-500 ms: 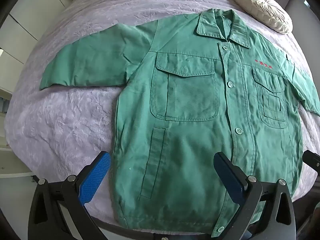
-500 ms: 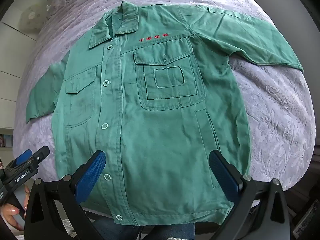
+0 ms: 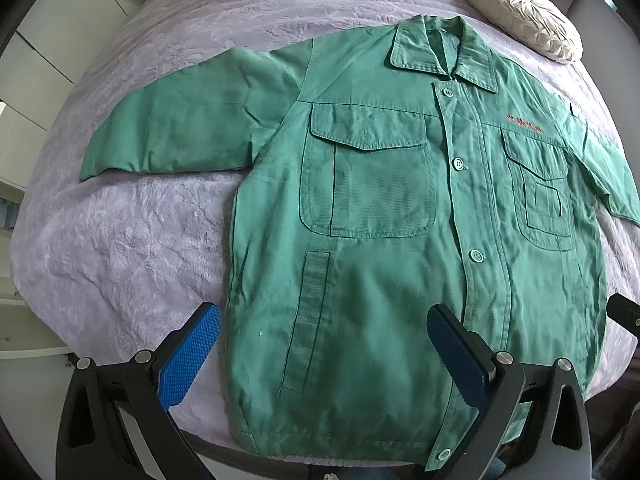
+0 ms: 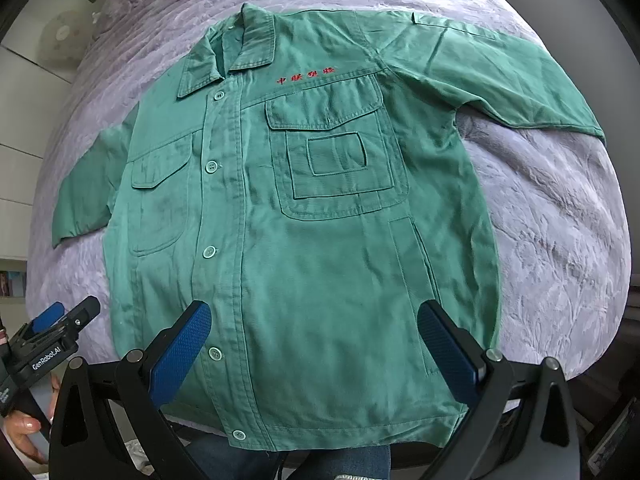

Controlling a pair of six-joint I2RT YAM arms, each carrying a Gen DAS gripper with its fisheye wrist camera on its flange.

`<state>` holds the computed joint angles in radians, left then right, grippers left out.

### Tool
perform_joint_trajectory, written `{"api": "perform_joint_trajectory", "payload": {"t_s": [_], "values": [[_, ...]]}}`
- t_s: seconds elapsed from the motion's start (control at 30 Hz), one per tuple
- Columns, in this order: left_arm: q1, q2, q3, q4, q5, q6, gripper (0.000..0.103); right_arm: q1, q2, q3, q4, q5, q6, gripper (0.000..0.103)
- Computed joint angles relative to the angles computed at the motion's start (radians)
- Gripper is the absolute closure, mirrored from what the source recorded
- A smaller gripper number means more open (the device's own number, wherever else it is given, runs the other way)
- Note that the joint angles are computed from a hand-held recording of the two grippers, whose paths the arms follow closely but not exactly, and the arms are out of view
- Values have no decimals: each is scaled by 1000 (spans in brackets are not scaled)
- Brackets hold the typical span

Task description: Fold large clothes

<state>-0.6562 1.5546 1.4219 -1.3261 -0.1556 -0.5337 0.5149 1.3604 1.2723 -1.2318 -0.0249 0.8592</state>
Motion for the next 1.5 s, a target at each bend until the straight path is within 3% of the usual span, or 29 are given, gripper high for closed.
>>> {"api": "perform_joint_trajectory", "payload": {"t_s": [1.5], "values": [[8, -33, -31, -1, 1, 12, 0, 36, 15, 13, -3, 12, 29, 0]]}}
